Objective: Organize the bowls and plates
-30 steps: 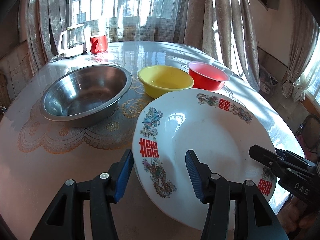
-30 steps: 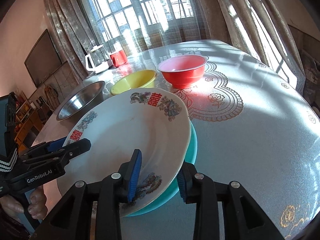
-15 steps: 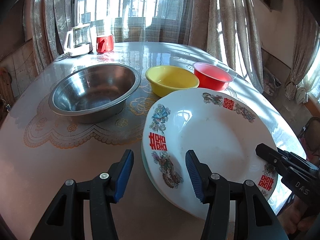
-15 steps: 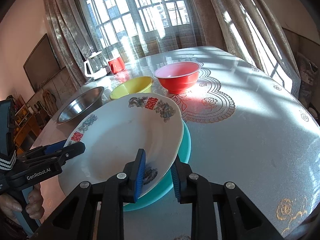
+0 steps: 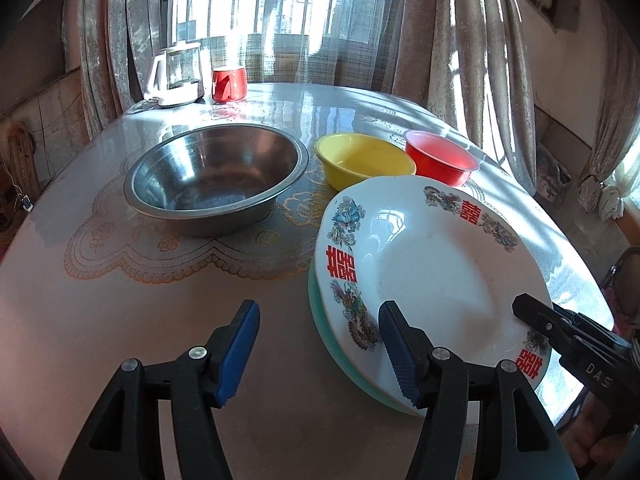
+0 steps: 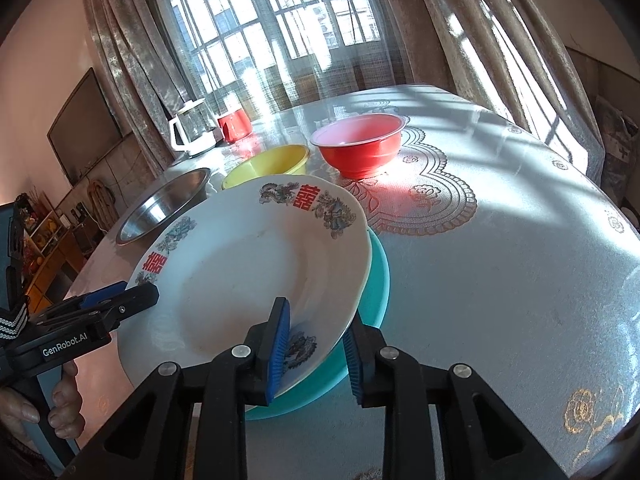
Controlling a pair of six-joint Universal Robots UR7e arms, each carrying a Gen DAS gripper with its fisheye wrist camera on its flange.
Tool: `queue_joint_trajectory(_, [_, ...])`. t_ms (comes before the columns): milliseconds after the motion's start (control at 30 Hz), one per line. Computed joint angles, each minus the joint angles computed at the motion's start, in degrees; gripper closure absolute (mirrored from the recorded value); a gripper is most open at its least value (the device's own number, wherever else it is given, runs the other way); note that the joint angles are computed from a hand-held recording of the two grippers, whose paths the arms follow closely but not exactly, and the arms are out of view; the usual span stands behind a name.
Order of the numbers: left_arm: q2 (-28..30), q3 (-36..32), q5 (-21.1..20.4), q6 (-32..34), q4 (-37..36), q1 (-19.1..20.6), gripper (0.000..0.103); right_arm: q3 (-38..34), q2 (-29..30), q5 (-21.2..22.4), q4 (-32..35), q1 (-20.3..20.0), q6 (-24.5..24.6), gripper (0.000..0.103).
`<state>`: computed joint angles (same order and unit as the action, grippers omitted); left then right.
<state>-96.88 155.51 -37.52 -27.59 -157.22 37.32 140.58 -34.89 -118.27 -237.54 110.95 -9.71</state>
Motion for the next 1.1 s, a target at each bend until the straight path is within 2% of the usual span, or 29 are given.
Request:
queue_joint_trajectory(233, [-4.6,1.09,1.06,-2.17,3.62,-1.27,0.038,-0.11,-0.64,-1.53,2.05,0.92,1.5,0.074])
queue_joint_trajectory(367, [-6.88,1.59,0.05,-2.05,4.08,-1.1,0.037,0.18,-1.15,-2.06,2.7,0.96,2.9,0.069])
queue_joint_trajectory(433, [-8.15,1.54,-0.51,-3.14,5.63,-0.85,0.028,0.35,-1.38,-2.27,2.95,0.93,3.68,0.066])
queue_joint_trajectory(533, [-10.03,1.77,-2.27,-2.88,5.82,-0.22,0.028,0.58,-1.88,-2.71,3.6,1.1,5.12,0.064])
queue_joint_trajectory(733, [-13.87,3.85,-0.29,-3.48,5.24,-0.65,0.027,1.02,-3.08,-4.0,4.3,1.59,8.22,0.06])
queue_joint_trajectory(867, [-15.03,4.14,-0.22,-3.8,5.51,1.44,0.027,1.49,-3.59,-4.36,3.27,1.52,9.46,0.059])
queue_joint_trajectory(933, [-15.45,4.38,-1.14,-3.51,4.29,2.81,0.023,1.68,-3.8,-4.55,2.45,1.56,9.89,0.059])
queue_joint_trajectory(1067, [-16.73,4.4,-5.38,-1.96,1.99,5.72,0.017,1.92,-4.66,-4.49,2.12,1.55,10.29,0.059])
queue_joint_trajectory(1100, [-16.78,4.17,-6.13,-1.81,2.26,6.34,0.013,1.93,-4.8,-4.45,2.17,1.56,10.42,0.058])
